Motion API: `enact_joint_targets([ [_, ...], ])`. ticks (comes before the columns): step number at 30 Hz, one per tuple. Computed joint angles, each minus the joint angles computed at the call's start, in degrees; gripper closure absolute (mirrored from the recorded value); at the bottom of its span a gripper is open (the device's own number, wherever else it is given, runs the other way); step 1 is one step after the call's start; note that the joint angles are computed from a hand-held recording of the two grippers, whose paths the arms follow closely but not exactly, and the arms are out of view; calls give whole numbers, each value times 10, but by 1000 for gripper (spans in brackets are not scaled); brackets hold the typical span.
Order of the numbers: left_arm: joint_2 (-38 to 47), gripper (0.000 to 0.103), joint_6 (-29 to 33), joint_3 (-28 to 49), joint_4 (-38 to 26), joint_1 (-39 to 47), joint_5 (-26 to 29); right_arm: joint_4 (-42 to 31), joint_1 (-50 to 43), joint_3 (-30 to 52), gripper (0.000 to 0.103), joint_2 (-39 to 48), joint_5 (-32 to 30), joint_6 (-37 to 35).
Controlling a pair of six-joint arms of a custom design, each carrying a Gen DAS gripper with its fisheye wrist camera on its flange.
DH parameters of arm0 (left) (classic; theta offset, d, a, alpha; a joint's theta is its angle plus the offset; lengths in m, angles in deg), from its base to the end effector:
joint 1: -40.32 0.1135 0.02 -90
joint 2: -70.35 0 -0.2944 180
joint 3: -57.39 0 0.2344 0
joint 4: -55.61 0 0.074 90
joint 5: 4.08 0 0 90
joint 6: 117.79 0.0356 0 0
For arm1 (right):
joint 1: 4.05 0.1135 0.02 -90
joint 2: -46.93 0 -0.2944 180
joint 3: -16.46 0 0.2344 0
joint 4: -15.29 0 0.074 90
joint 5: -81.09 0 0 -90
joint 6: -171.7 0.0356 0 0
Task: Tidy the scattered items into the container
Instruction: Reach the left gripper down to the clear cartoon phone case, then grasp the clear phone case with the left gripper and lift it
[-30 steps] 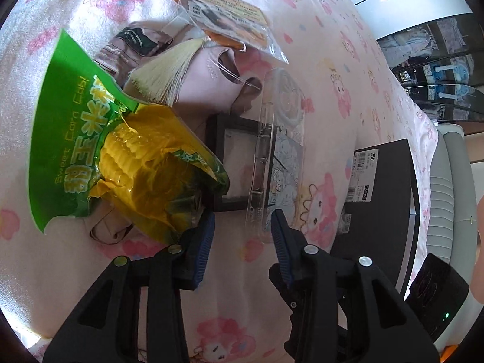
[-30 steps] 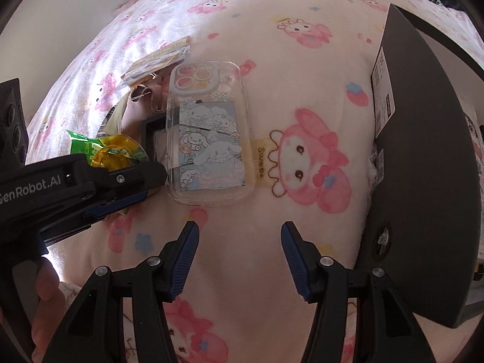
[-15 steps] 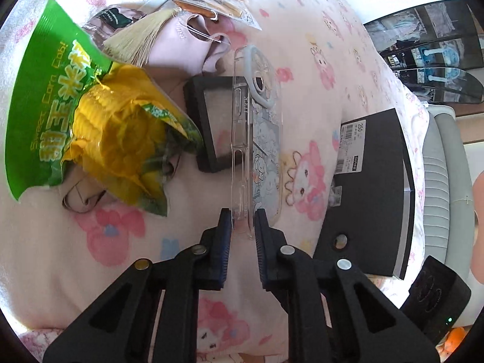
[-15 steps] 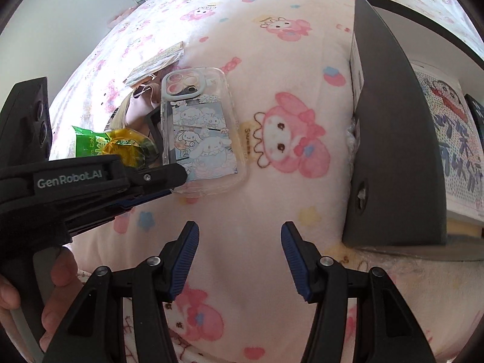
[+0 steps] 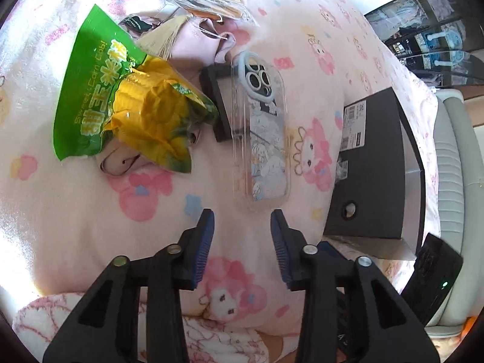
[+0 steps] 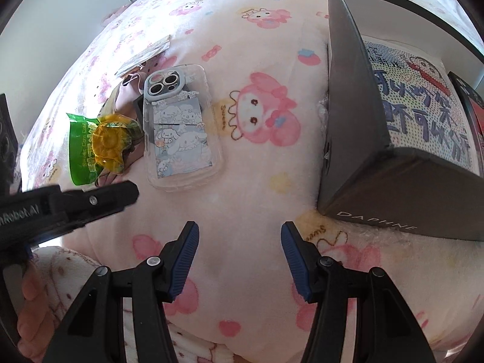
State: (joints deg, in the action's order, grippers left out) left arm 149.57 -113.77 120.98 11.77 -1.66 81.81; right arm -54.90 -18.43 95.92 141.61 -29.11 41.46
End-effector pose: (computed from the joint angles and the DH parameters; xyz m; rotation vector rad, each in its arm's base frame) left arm 0.1848 -0.1628 0.2452 -1.0648 2.5630 -0.6369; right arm 0.2731 -0.0573 0.2383 -0.6650 2.8044 0.4032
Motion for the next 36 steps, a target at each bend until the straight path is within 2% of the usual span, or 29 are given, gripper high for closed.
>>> enact_joint_targets([
  [4,12,62,29,-27,54,60,31,-6,4,10,50,14,-9,15],
  [7,31,64,31,-86,181,92,107,-2,14,9,50,14,-12,19],
  [8,40,80,32,-92,196,96,124,0,18,7,50,13,-11,20],
  [11,36,85,38,-78,175,83,110,0,14,6,50,11,-14,25],
  [18,13,90,6,-18,64,-19,50,-23,-21,9,50,-1,-14,3],
  [22,2,90,0,-3,39,-58,52,-46,-46,17,50,-8,-23,-28],
  [24,-1,84,3,5,14,-56,47,-49,-49,19,50,-5,-24,-27],
  [29,-17,73,-4,-27,44,-23,42,-59,-41,15,50,0,-31,-29],
  [36,41,72,17,-21,64,20,41,-32,-11,9,50,17,-35,5],
])
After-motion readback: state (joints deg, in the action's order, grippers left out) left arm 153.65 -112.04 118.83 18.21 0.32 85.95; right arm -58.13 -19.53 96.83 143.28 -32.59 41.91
